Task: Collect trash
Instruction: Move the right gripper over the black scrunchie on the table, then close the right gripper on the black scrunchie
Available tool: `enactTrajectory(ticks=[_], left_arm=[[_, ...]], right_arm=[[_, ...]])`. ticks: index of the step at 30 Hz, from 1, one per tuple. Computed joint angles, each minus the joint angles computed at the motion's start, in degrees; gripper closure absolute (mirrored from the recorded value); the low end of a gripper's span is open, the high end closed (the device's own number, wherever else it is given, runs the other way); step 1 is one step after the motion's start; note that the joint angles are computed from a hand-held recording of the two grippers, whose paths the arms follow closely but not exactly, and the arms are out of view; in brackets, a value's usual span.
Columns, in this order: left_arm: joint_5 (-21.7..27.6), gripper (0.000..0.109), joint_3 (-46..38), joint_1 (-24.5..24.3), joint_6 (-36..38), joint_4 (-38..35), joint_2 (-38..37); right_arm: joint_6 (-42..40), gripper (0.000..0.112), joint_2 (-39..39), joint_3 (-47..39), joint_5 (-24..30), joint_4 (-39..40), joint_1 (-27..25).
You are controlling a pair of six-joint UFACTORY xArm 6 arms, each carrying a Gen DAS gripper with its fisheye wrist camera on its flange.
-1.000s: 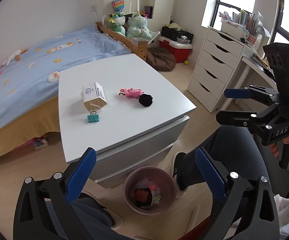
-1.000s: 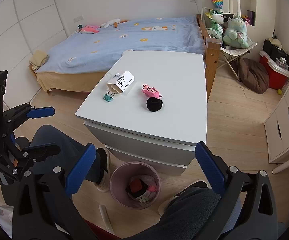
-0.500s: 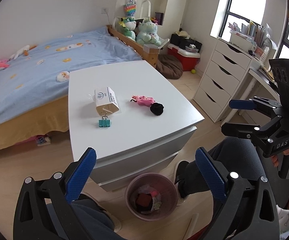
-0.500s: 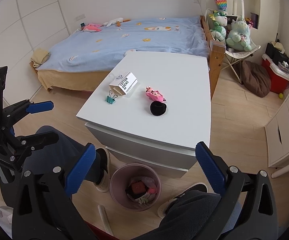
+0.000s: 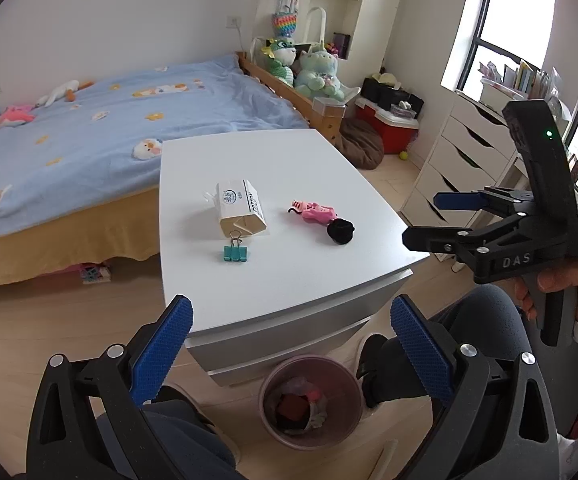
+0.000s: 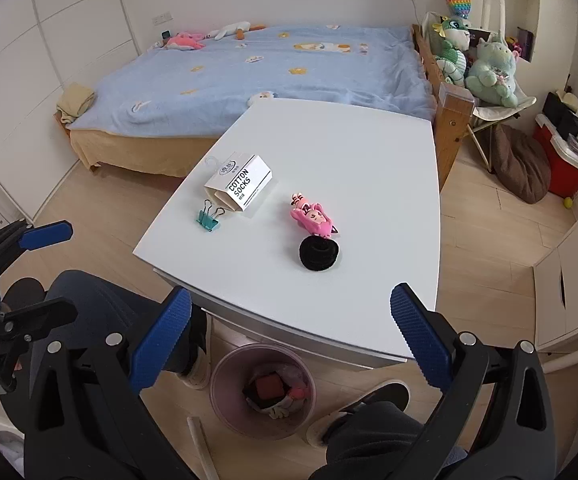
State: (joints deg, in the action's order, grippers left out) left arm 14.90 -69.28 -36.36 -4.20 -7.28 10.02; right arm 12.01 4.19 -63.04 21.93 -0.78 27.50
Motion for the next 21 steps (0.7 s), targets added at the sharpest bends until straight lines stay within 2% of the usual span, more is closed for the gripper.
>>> enactTrajectory(ticks=[9,16,19,21], left_arm=[[0.3,0.013,0.4,0.7,-0.9,0.3,-0.1],[0.0,0.013,0.5,1.2,-1.2,-0.3,0.0],[0.0,0.013,0.5,1.4,-0.7,-1.0,0.2],[-0.1,0.013,0.7,1.4,-0.2,-1.7,0.2]], right_arm=[[-1.6,0.014,10.9,-12.4,7.4,-0.1,-1.2],[-1.9,0.014,16.5,-18.2,11.3,-0.3,-1.7],[-1.9,0.026,18.2,-20.1,12.9,-0.6,-1.7],[-1.9,0.03,19.1,-21.0,13.5,-0.7,-1.7]])
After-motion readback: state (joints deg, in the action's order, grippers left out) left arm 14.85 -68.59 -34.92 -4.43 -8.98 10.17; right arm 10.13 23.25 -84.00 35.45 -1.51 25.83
